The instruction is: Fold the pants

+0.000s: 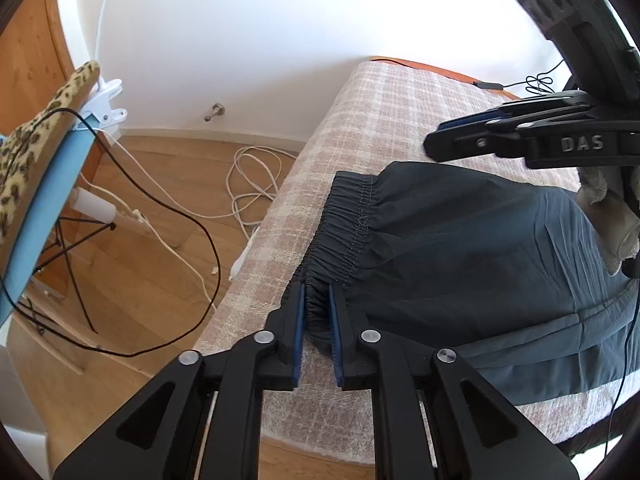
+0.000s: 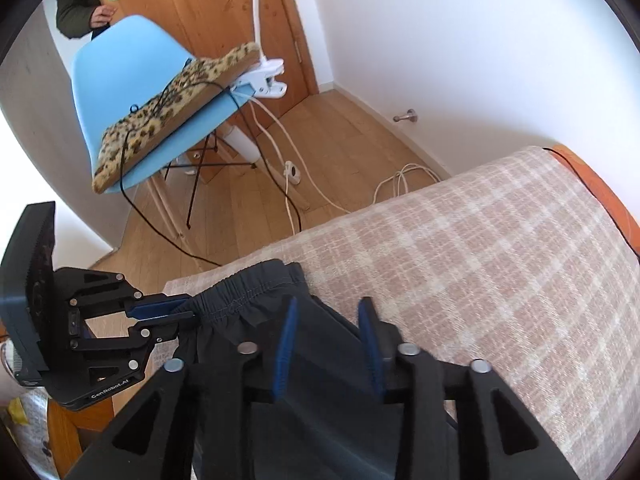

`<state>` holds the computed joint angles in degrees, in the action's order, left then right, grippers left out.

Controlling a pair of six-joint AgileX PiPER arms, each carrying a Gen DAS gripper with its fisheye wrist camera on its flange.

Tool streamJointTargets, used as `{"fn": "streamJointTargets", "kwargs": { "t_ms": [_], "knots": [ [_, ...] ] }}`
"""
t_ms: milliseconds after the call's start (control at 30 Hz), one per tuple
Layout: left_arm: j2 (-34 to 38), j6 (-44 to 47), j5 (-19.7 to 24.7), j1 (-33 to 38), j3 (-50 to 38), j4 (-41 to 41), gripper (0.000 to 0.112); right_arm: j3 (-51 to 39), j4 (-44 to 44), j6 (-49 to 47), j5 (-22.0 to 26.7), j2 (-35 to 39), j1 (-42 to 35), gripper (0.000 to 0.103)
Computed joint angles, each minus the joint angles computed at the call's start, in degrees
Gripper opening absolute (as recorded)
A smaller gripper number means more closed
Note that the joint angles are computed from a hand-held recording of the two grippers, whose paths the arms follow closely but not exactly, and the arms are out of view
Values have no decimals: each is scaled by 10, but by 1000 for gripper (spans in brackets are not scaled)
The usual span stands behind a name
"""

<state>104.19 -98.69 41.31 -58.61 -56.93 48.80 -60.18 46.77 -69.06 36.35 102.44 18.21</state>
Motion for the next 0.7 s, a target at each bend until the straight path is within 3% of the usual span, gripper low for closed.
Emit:
{"fn": "streamJointTargets", "kwargs": {
  "t_ms": [67,267,333,400,567,700],
  "knots": [
    [-7,10,15,0,-4,-21,22,9,8,-5,20,-26,-30,39],
    [-30,18,71,-35,-38,-23,22,56,15,-35,77,-119,-127,41],
    [-24,33,92,-53,-71,-21,22,76,14,-51,86,-153,-162,51],
    [-12,50,110,-67,-110,-23,22,91,16,-65,109,-182,-203,54],
    [24,87,124,-91,-214,-22,22,118,23,-120,194,-247,-348,57],
    [76,133,124,-107,-322,-31,22,110,31,-196,309,-267,-520,60]
  ]
}}
